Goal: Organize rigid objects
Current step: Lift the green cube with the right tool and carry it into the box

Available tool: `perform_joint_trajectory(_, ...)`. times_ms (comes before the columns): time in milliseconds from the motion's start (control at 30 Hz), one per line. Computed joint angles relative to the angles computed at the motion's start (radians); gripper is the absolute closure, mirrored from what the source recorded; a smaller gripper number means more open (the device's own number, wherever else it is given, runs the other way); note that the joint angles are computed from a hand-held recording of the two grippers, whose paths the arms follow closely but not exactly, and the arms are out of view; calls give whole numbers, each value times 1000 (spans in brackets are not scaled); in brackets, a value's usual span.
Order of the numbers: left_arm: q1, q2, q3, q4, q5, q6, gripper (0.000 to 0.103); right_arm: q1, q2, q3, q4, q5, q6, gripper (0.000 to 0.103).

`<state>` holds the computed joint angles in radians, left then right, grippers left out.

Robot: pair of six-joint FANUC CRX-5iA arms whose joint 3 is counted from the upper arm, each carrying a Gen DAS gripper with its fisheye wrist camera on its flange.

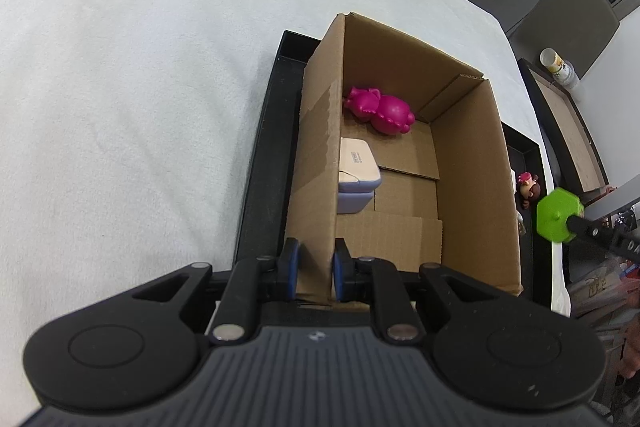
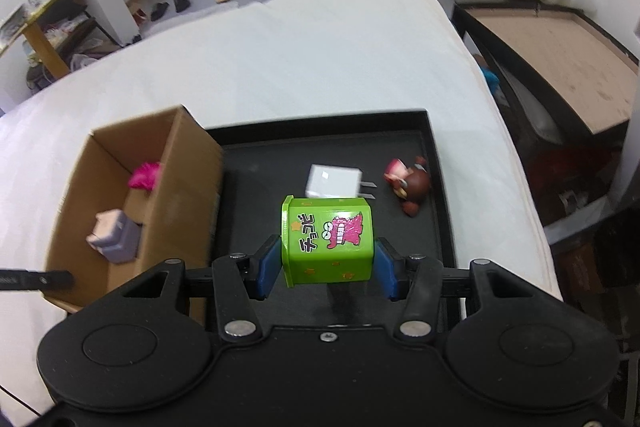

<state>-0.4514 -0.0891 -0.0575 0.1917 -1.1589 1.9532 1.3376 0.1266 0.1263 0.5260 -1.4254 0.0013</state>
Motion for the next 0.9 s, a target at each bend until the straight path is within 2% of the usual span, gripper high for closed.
perform_joint_trajectory(400,6,-8,-10,11,5,-10,87,-26,96,149,52,72,101,55)
perform_joint_trajectory(900,5,-8,-9,12,4,-19,87,-64,239,341,32,134,251,55)
